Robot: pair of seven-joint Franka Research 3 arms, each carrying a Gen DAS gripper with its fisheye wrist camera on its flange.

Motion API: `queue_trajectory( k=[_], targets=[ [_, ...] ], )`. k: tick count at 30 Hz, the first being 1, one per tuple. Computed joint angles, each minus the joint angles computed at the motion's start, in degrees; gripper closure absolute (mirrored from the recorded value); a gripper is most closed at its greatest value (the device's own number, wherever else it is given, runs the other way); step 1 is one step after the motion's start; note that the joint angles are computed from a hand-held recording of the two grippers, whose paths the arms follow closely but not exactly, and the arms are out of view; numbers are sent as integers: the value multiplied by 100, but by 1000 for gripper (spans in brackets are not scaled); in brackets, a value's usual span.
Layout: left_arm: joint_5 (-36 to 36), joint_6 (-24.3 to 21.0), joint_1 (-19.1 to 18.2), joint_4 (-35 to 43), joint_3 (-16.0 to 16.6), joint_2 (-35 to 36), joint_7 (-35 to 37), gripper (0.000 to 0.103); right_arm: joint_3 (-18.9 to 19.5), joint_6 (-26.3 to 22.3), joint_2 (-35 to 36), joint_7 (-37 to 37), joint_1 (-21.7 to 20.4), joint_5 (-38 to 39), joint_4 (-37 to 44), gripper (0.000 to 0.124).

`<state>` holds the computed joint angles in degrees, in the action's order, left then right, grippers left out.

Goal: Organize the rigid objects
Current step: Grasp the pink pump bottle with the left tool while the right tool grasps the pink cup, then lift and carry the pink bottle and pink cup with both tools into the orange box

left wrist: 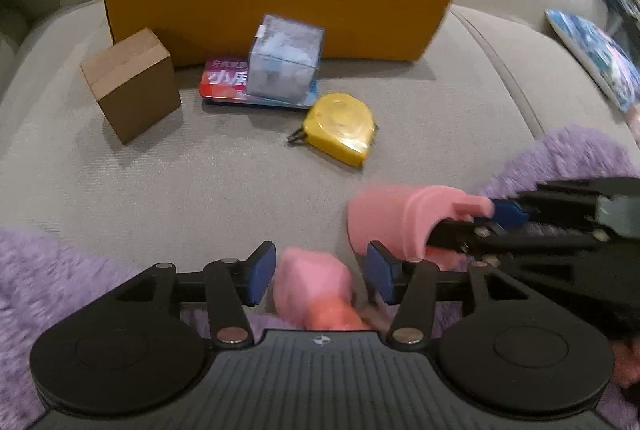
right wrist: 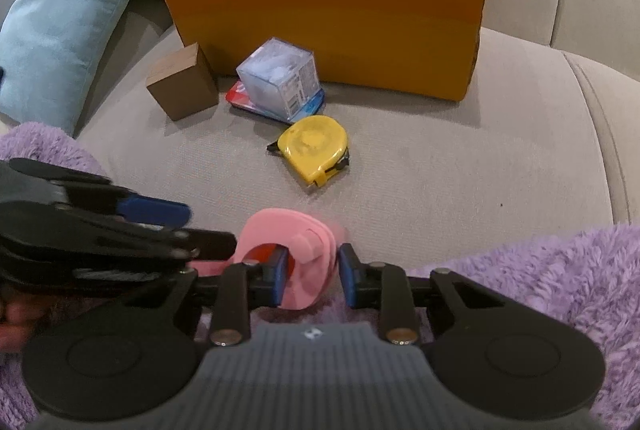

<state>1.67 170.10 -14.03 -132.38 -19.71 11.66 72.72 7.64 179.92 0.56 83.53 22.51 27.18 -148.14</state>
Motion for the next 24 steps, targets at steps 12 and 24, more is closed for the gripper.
queue_trajectory(
  k=[12, 24],
  targets=[
    [1680, -990, -670, 300, 519, 45, -926, 41, -32, -300, -213, -492, 122, 765, -91, 95],
    [1669, -97, -498, -72, 502, -79, -1259, 57, -38, 215, -317, -220, 201, 448, -304, 103]
  ],
)
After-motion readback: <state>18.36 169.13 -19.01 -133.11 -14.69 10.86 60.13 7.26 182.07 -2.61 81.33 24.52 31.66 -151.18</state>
